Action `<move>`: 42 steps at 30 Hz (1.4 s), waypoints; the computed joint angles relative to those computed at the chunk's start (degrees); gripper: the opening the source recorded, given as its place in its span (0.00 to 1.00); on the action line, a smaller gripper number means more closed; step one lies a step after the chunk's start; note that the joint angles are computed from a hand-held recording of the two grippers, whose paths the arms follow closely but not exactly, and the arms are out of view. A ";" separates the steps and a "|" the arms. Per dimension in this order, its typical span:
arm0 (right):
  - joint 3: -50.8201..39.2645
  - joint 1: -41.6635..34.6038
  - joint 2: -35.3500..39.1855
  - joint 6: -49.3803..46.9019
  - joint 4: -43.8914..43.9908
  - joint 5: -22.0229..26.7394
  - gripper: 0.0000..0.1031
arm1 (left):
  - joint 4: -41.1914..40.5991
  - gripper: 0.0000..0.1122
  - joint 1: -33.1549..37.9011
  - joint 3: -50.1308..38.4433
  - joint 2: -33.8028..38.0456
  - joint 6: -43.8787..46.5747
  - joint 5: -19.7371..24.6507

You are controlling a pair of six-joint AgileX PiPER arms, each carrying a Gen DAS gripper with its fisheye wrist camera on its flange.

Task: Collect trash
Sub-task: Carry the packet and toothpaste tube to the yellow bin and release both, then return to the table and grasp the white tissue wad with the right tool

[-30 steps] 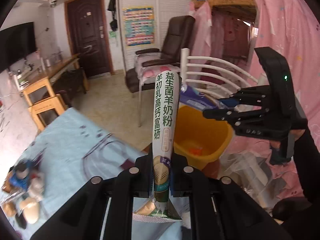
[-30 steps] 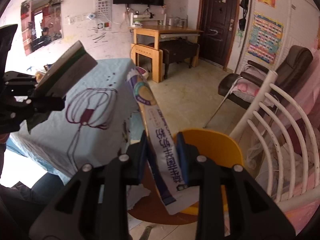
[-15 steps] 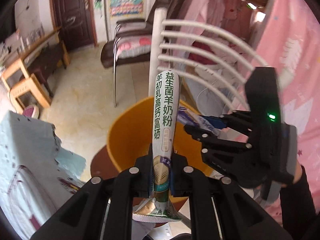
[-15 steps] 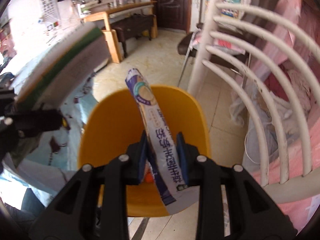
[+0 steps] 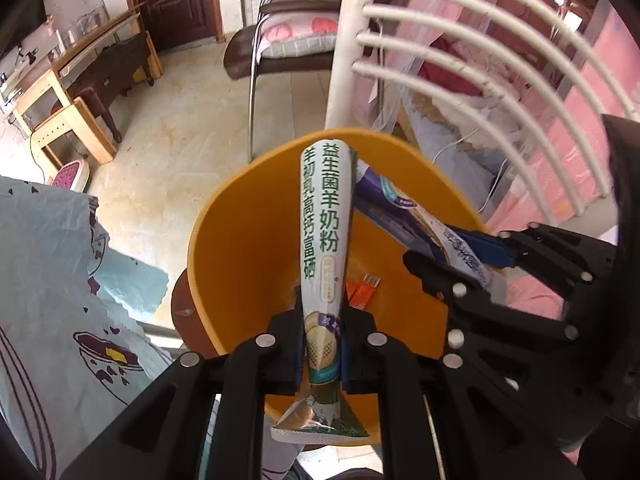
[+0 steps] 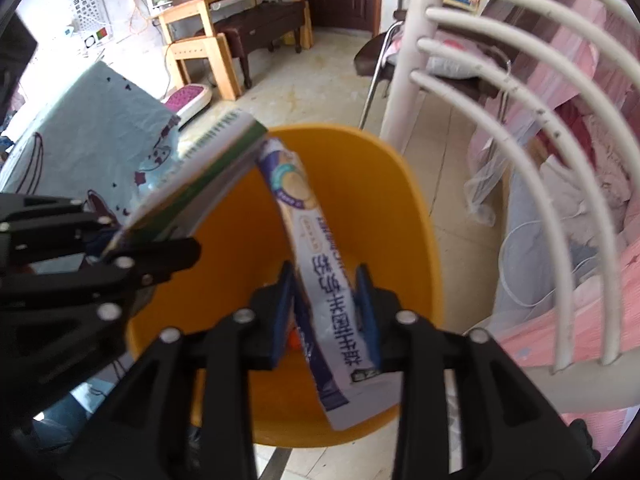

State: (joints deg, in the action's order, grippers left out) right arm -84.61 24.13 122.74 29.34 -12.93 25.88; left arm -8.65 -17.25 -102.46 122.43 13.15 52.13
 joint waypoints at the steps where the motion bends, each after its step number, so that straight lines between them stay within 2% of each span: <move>1: -1.46 -0.46 0.64 -0.61 0.73 1.71 0.52 | 1.53 0.08 -0.29 -0.82 0.81 -1.45 0.47; 3: -2.74 0.19 1.47 2.37 -1.73 3.89 0.60 | 2.56 0.08 -0.27 -1.49 1.66 -1.75 0.54; 5: -1.73 -0.44 1.01 -0.19 2.45 3.13 0.71 | 3.18 0.09 -0.11 -3.02 2.75 -2.40 2.01; 8: 0.25 -1.43 -0.18 0.01 4.16 1.39 0.78 | 1.73 0.14 0.49 -5.84 4.88 -1.62 4.40; 11: 1.85 -0.63 -1.57 3.24 0.45 1.36 0.78 | 1.42 0.32 1.06 -6.17 5.47 -2.10 4.27; 13: 2.33 0.40 -2.47 7.66 -5.01 2.74 0.82 | 1.55 0.54 1.45 -5.25 5.37 -2.73 3.00; 15: 3.71 1.78 -4.14 14.77 -13.08 4.09 0.92 | -1.41 0.65 2.62 -5.58 5.73 -1.21 3.13; 16: 5.21 2.27 -5.44 16.83 -15.78 3.93 0.94 | -3.52 0.71 3.21 -5.88 5.92 0.01 3.50; 18: 7.39 2.72 -7.43 17.43 -17.07 3.72 0.94 | -5.48 0.76 3.41 -5.58 5.57 1.14 3.37; 24: 12.74 4.02 -12.70 19.77 -20.70 3.81 0.94 | -6.73 0.78 2.51 -2.67 2.26 2.03 1.32; 30: 14.25 7.19 -17.58 23.76 -25.34 5.30 0.94 | -17.80 0.78 7.10 7.22 -8.65 11.72 -2.46; 33: 14.60 10.29 -21.08 28.03 -30.50 5.88 0.94 | -28.24 0.78 13.11 14.07 -16.68 21.12 -1.66; 36: 13.16 13.25 -23.82 30.03 -32.68 3.70 0.94 | -36.04 0.79 21.31 20.54 -25.31 30.16 0.93; 39: 8.16 16.63 -23.14 28.25 -31.73 0.75 0.94 | -38.74 0.82 29.64 25.58 -32.73 36.52 1.42; 42: -1.25 20.15 -18.34 20.37 -25.94 -0.46 0.94 | -42.15 0.84 40.45 28.41 -37.57 42.86 3.48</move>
State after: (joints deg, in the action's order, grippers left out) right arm -85.87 44.28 104.39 49.71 -38.88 25.42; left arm -50.81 23.19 -74.05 84.86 56.01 55.61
